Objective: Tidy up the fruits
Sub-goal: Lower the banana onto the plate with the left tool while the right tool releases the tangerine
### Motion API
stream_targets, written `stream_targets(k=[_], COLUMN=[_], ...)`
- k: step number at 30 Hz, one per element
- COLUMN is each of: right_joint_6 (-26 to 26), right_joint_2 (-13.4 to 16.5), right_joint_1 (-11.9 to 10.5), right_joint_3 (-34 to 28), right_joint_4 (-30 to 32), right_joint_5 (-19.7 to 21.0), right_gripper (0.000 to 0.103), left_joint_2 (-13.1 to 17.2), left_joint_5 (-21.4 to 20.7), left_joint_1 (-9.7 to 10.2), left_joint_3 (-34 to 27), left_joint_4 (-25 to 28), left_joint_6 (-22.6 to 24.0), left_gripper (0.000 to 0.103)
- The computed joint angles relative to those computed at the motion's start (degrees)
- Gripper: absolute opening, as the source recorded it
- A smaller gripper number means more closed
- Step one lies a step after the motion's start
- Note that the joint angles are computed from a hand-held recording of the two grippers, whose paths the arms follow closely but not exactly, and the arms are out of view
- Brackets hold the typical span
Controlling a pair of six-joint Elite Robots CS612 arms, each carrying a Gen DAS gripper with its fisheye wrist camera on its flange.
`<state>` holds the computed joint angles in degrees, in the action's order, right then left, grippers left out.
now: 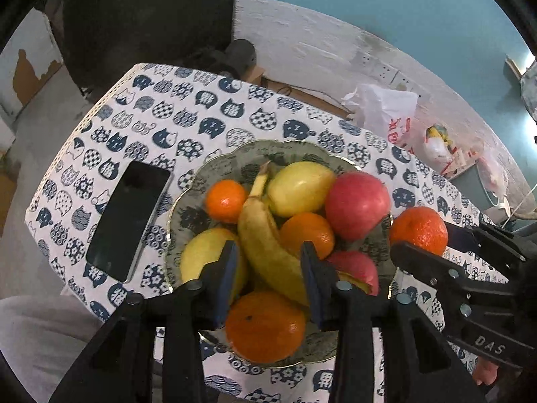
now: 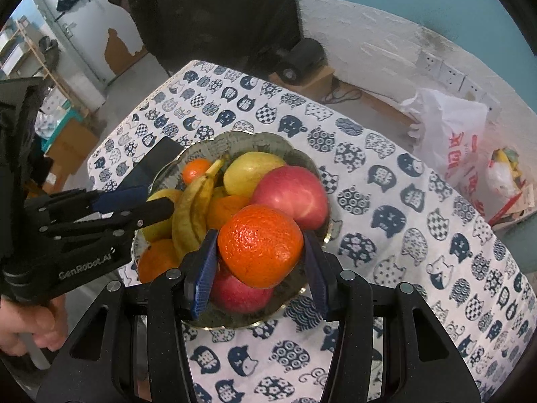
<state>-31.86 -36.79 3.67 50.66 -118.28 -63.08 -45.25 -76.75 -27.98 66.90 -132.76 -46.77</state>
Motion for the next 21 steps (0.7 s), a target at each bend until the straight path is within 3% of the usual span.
stream_targets(k=[6,13,18,21], right_joint_6=[-0.8,-0.9,-0.6,-0.5], right_joint_2=[1.7,3.5,4.0,4.1], right_joint_1=[1.1,2.2,2.5,2.6], right_joint_3=[-2.6,-5.3,-6.0,-6.2], right_joint_4=[2.7,5.8,6.6,6.4], right_joint_5=[-0.4,-0.5,-0.3,-0.5], right_gripper=[0.049,0.049,0.05,0.05], left_joint_2=[-1.2,-1.9,-2.2,-2.4], left_joint_5=[3.3,3.1,3.5,3.5], left_joint_1=[-0.18,0.19,0.18,0.2], left_joint_3=[1.6,3.1,3.5,3.8], left_joint_4=[1.5,2.1,2.8,2.9], left_joint_6=[0.2,-0.2,-0.4,-0.5], left_gripper=[0.064,0.067,0.076,0.076])
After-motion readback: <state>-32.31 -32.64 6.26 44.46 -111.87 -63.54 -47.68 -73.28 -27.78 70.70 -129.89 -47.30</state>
